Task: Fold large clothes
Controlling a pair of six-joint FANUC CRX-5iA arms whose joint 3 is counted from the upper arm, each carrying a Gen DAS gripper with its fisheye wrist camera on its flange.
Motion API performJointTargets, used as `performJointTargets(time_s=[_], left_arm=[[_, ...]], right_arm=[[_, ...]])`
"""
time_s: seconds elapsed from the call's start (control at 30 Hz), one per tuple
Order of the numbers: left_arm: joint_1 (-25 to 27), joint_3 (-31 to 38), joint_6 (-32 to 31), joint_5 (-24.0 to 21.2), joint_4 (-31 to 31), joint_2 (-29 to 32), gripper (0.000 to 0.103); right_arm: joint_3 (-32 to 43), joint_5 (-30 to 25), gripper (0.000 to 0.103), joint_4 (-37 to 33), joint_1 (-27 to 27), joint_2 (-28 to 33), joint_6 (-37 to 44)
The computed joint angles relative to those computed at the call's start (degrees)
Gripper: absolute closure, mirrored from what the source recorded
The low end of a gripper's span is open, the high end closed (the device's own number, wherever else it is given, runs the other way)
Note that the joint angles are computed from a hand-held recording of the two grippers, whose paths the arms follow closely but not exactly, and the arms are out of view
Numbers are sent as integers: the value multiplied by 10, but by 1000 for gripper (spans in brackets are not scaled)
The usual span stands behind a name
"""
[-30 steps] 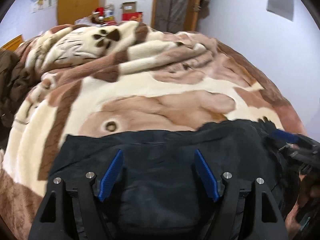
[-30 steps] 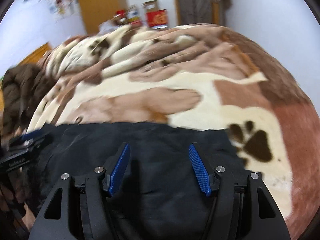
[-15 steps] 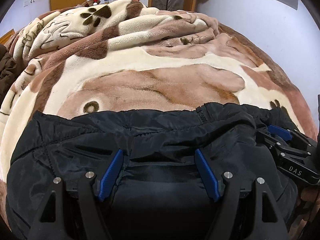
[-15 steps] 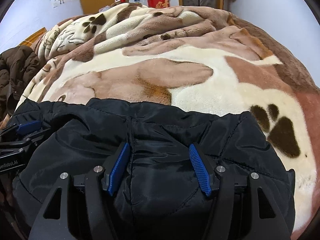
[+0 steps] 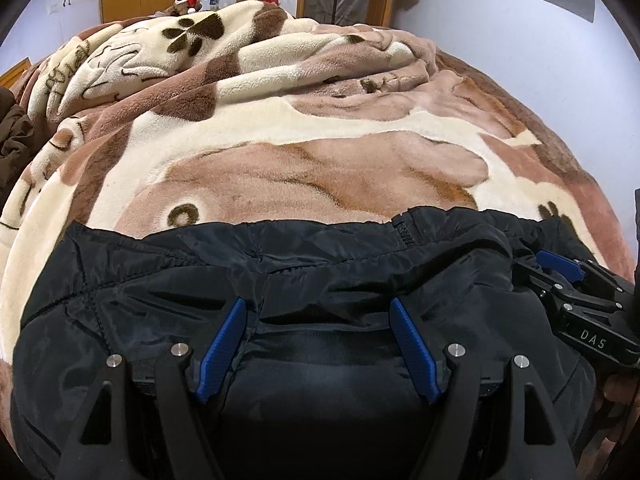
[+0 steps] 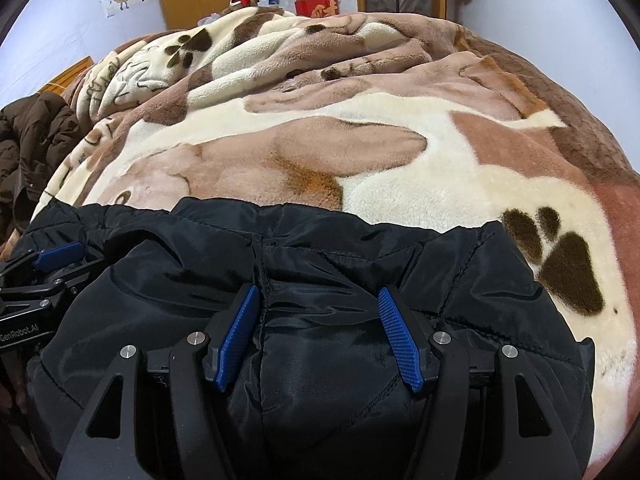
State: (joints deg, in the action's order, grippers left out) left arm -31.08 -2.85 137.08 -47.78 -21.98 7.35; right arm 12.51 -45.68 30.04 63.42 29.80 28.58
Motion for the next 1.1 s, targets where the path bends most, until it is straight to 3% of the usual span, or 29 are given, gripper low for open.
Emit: performJointTargets(time_s=[0.1,0.23,0.37,0.43,0.5,0.77,0.87,0.93,1.1], left_arm=[[9,-19,-15,0,20,-32,27],[5,-44,17,-24,-45,-95,27],[42,-70,39,-68,-69,-116,28],[67,-91,35,-54,-54,-117,27],[93,-122,24,-9,-21,-120,25],[96,-138,72,45,-43,-97,21],[99,-134,59,33,-30,-97,21],[99,-121,42,-1,-18,-105,24],[44,-105,83,-50,-69,-169,26]], right_arm=[[-9,-7,41,-6,3,-25,7],[-69,1,41,65,6,-76,-53],[-76,-58,41,58,-12,-78,-67],[-76,-48,39,9,-31,-73,-44],[-77,-28,35,-20,-42,-66,-42],[-82,-7,34,-2,-47,-46,-59],[-67,-29,34,-7,-43,-41,-51],[-46,-70,34,-12,-36,-41,-42],[-94,-67,35,79,7,-106,-100]])
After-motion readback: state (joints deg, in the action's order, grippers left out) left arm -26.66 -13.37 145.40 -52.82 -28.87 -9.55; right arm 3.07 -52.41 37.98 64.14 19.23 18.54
